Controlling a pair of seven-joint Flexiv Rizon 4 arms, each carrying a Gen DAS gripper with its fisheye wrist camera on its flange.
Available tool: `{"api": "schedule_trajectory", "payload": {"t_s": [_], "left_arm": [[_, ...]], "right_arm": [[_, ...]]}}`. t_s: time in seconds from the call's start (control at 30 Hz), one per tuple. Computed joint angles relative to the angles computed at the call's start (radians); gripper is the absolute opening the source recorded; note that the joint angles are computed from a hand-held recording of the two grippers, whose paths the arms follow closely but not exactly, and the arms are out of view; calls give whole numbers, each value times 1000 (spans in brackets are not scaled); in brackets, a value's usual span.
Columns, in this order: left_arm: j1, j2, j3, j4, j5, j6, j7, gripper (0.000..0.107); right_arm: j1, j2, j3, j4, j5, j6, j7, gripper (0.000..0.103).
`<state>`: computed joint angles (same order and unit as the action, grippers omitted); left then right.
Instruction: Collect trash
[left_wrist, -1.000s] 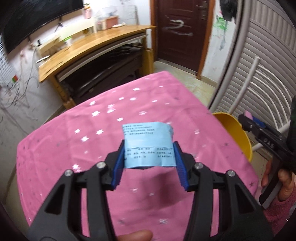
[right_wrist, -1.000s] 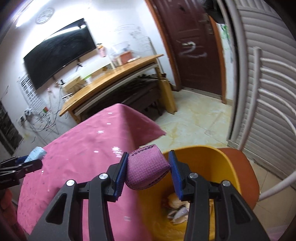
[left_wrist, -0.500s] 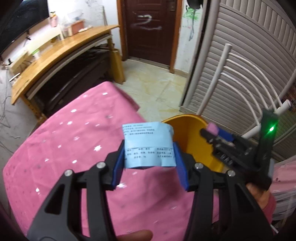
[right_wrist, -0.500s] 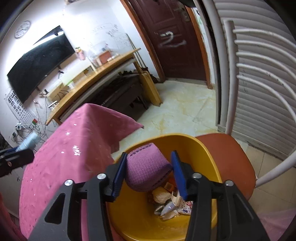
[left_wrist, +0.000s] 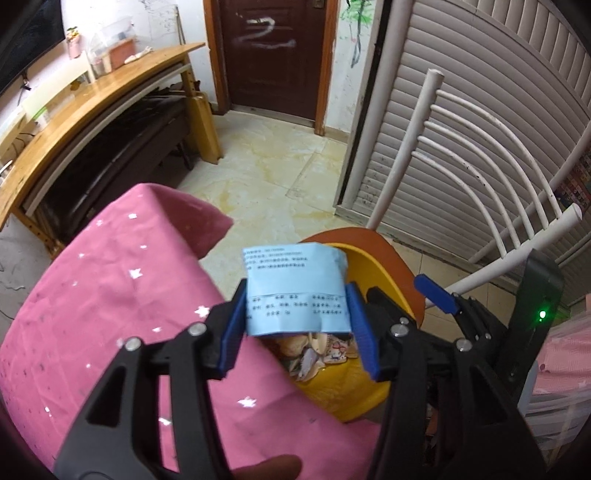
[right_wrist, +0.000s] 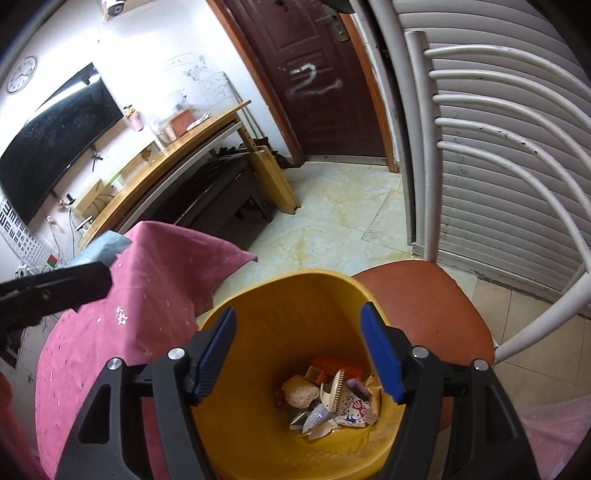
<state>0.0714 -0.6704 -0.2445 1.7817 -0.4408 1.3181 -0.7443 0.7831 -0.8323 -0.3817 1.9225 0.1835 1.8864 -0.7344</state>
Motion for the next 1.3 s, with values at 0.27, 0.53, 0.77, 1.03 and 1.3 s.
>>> {"api": "schedule_trajectory", "payload": {"t_s": [0.27,0.53,0.77,1.03,1.3], "left_arm": [[2,-8,1,-3,-1,-11,-16,66],[40,5,-38,7,-66,-49,24,77],[77,27,-76,59,-129,-12,79,79],[248,75,-237,200,-310,114,254,79],[603,27,-588,362,-345,430,323,79]], "right_arm": [[44,1,-63,31,33,4,13,68],[51,3,-64,33,39,10,3,68],[50,8,-54,30,37,31,-23,68],[-24,58,87,21,42,130,-134,73],[26,71,104,-30,57,108,-241,77]]}}
